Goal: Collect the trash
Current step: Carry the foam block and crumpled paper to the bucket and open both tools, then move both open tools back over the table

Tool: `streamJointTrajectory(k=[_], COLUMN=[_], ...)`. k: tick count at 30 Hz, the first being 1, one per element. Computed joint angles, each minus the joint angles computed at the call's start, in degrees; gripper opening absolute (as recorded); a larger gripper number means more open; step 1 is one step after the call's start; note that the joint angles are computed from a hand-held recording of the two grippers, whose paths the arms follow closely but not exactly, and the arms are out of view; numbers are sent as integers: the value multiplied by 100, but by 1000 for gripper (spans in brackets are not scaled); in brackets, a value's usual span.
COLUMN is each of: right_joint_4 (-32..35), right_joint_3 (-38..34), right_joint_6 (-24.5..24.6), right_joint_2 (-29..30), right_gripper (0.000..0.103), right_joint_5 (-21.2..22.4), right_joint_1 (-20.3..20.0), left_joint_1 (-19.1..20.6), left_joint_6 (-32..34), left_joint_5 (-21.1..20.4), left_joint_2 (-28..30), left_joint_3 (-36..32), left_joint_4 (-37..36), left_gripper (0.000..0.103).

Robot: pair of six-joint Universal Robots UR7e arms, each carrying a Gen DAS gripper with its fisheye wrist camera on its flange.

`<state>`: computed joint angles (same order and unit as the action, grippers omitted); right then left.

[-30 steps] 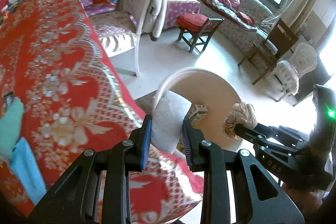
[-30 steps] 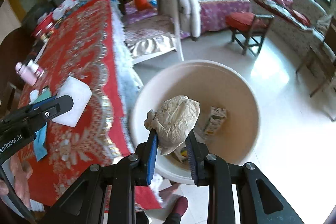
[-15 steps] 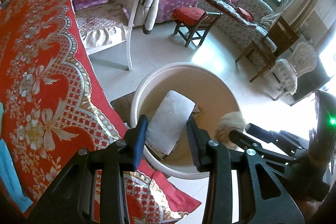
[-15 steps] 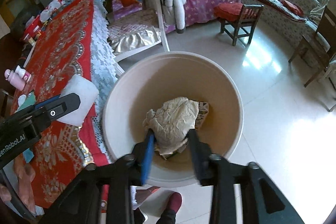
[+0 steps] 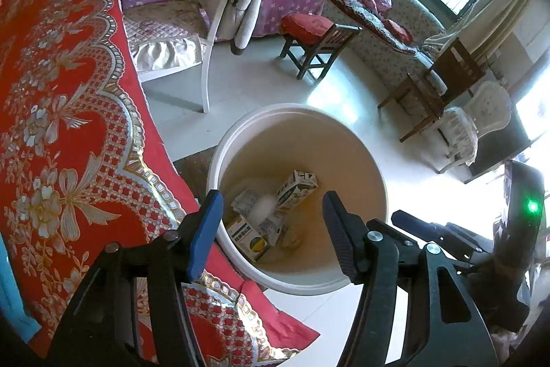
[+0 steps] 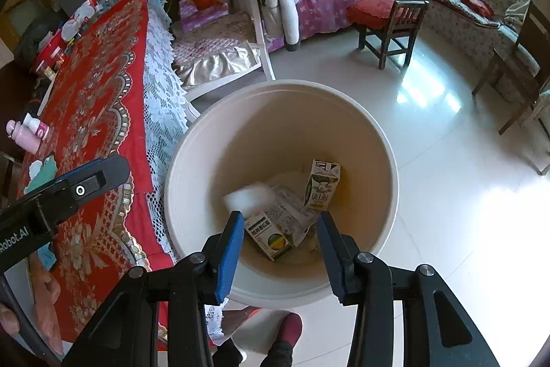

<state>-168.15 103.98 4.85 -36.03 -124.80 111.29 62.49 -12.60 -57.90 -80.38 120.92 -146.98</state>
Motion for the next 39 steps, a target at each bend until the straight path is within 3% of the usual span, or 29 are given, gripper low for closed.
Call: streamJointTrajectory(k=[18,39], right_joint_4=[153,995], right_joint_3=[-393,-2095], right_joint_6=[-67,-541], right_joint_2=[337,1563], right_gripper=[43,44], right_joint_5=[125,788], right_joint_1=[291,1141], left_joint_1=[-33,346], left_joint_6=[-244,-617], left_joint_5=[621,1761], left_joint_2=[-728,-2511], left_joint_3=[251,450], left_joint_4=[258,1103], left_gripper=[60,60])
